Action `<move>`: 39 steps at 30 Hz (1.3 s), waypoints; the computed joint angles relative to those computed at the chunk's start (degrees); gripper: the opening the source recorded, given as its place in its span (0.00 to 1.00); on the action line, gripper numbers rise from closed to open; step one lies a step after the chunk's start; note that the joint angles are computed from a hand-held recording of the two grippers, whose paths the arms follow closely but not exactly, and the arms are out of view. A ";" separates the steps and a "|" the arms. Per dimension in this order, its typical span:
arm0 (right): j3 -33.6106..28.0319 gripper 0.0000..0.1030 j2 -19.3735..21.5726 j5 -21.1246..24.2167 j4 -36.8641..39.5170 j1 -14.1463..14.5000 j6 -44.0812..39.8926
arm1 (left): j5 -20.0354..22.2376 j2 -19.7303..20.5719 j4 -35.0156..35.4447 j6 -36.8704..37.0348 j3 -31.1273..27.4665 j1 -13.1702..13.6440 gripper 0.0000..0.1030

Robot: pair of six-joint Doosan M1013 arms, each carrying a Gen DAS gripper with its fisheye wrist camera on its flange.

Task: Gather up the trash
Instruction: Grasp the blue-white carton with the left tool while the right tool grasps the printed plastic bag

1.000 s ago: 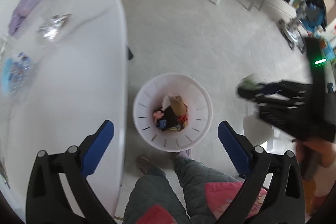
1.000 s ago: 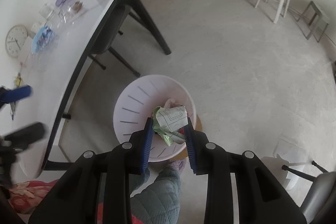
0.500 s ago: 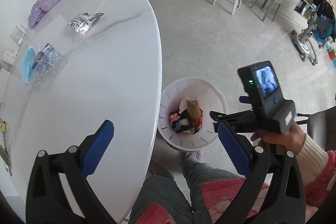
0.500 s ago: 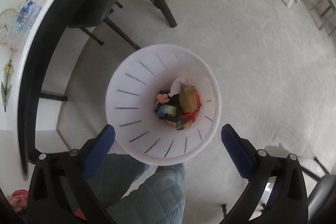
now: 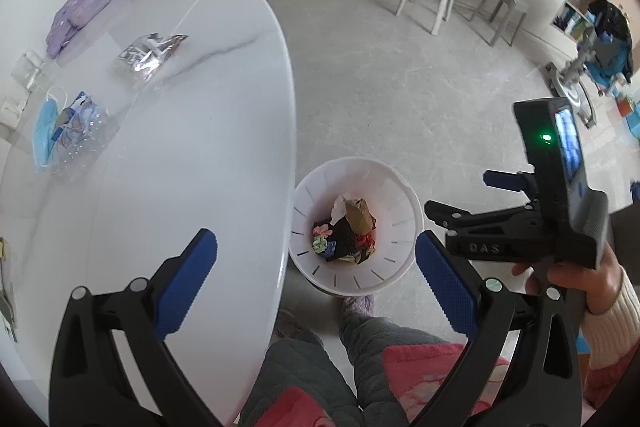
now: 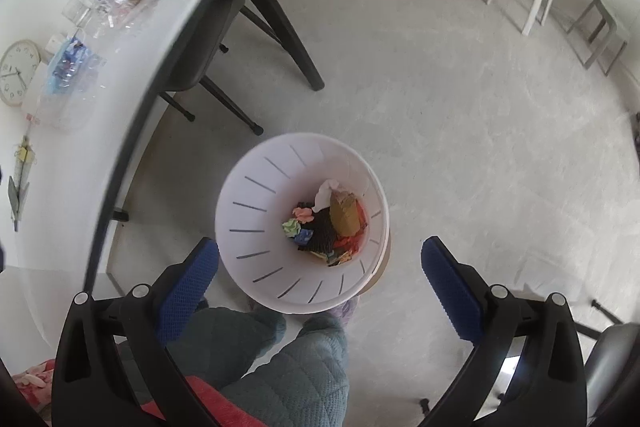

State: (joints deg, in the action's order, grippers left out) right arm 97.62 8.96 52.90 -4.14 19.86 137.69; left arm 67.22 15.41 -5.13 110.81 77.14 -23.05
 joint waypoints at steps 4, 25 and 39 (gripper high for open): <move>-3.86 0.97 0.31 1.89 -1.89 0.82 -1.05 | -1.05 0.19 0.93 -4.15 -1.09 1.24 0.92; -37.39 0.98 18.13 8.49 1.60 1.94 -27.51 | 1.10 14.70 6.30 1.89 -22.34 14.97 0.92; -79.23 0.98 44.94 33.37 4.50 -0.60 -29.33 | 11.58 29.14 -3.98 1.46 -43.86 18.28 0.92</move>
State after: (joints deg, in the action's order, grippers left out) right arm 18.39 53.90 86.26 0.36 19.26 108.36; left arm 78.80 44.55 -9.11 112.27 33.28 -4.76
